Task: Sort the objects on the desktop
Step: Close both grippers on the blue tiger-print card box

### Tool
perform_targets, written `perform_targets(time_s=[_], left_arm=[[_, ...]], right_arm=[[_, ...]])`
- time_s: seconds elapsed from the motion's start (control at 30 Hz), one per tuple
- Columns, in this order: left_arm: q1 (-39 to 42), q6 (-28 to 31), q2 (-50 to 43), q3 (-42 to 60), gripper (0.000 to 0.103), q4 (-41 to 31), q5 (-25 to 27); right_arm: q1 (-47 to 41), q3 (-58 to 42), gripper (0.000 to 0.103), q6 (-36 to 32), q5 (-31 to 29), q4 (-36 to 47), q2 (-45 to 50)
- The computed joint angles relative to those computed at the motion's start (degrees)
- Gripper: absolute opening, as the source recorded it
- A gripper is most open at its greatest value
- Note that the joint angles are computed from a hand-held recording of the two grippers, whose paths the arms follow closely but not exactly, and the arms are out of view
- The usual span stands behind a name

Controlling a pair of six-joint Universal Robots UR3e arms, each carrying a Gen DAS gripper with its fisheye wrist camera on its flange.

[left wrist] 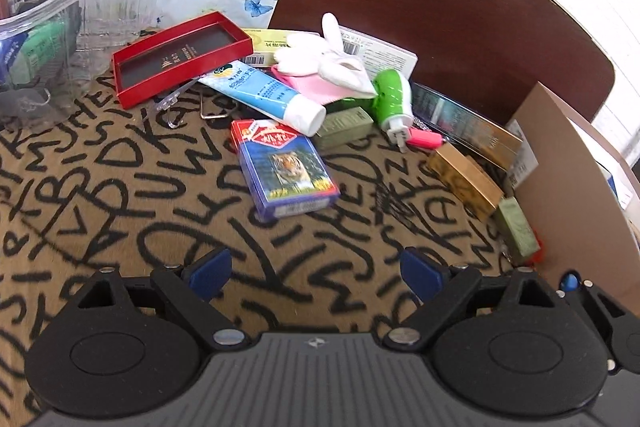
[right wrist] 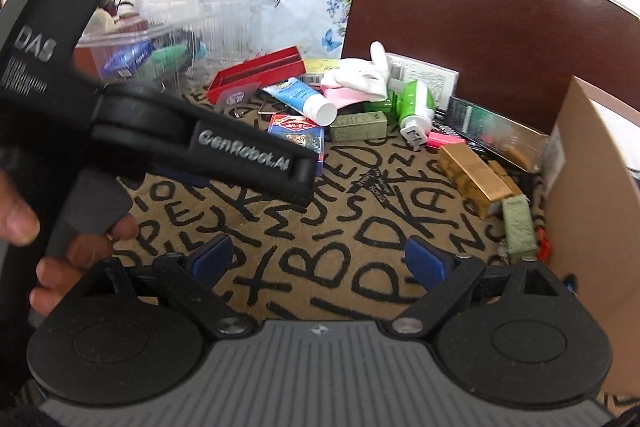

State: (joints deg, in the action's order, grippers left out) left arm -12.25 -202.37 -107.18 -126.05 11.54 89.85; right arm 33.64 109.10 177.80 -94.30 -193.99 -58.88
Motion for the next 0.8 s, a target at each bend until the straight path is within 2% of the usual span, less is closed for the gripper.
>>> perform_targets(time_s=[0.4,0.53,0.6,0.8], left_arm=[[6.82,4.15,-6.16,5.72,0.093,1.20,-5.59],[9.55,5.65,-7.88,7.27,0.083,1.09,-8.57],[10.84,6.13,-8.85,8.04,0.082,1.11,-10.36],[11.43,9.50,-12.19,10.81,0.079,2.74,-11.39]], right_arm=[[-0.35,-20.80,0.091,-5.90,0.85,8.19,12.45],[-0.69,-27.94,0.091,-6.65,1.67,10.97,16.63],[-0.87,-30.89,0.091,-7.17,2.22,12.01,18.60],[-1.69,-39.53,0.089,-9.24,4.17,15.53,24.12]])
